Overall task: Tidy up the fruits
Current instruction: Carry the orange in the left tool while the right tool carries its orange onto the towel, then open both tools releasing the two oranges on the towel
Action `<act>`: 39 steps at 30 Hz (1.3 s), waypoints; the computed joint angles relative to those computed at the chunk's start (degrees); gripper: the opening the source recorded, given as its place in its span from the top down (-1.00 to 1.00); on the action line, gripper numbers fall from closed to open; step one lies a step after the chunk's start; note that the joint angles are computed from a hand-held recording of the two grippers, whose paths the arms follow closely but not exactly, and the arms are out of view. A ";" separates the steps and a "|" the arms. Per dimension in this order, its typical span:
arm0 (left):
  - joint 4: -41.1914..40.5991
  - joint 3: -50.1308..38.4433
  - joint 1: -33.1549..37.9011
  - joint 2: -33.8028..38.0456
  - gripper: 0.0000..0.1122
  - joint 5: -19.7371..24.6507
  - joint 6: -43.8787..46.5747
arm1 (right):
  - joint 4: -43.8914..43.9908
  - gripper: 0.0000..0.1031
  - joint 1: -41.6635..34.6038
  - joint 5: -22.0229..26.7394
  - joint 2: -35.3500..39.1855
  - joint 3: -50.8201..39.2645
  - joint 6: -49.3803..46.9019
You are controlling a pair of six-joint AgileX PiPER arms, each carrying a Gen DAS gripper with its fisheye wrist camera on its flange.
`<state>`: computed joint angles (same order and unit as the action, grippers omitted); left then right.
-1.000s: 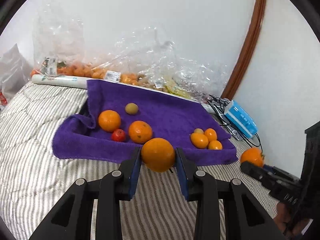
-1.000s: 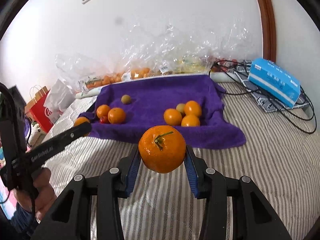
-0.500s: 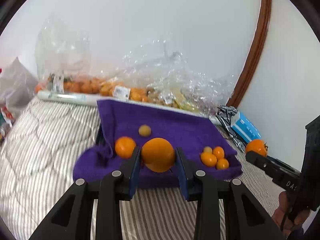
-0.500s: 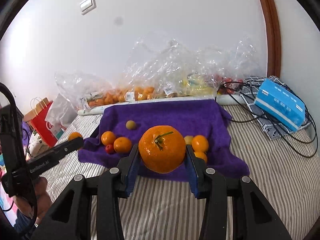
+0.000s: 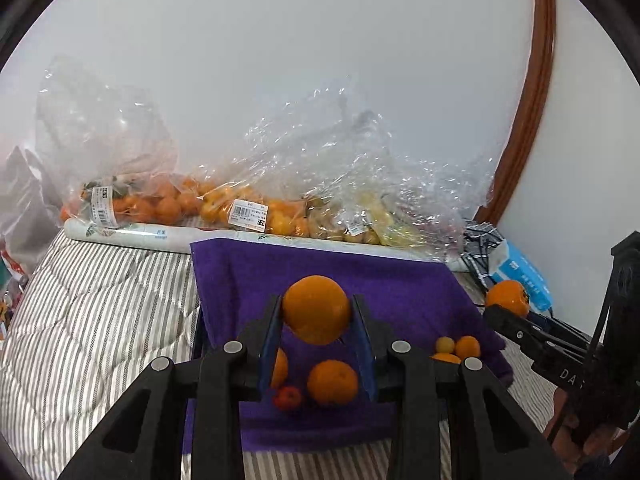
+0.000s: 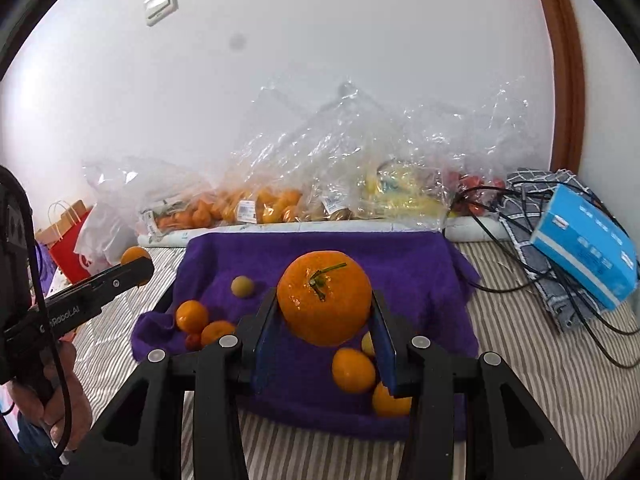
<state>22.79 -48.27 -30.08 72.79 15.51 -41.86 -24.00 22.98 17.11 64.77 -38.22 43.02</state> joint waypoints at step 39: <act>-9.72 -4.84 2.53 15.71 0.43 -3.26 11.29 | -10.54 0.17 -3.08 -9.59 19.90 -2.40 3.79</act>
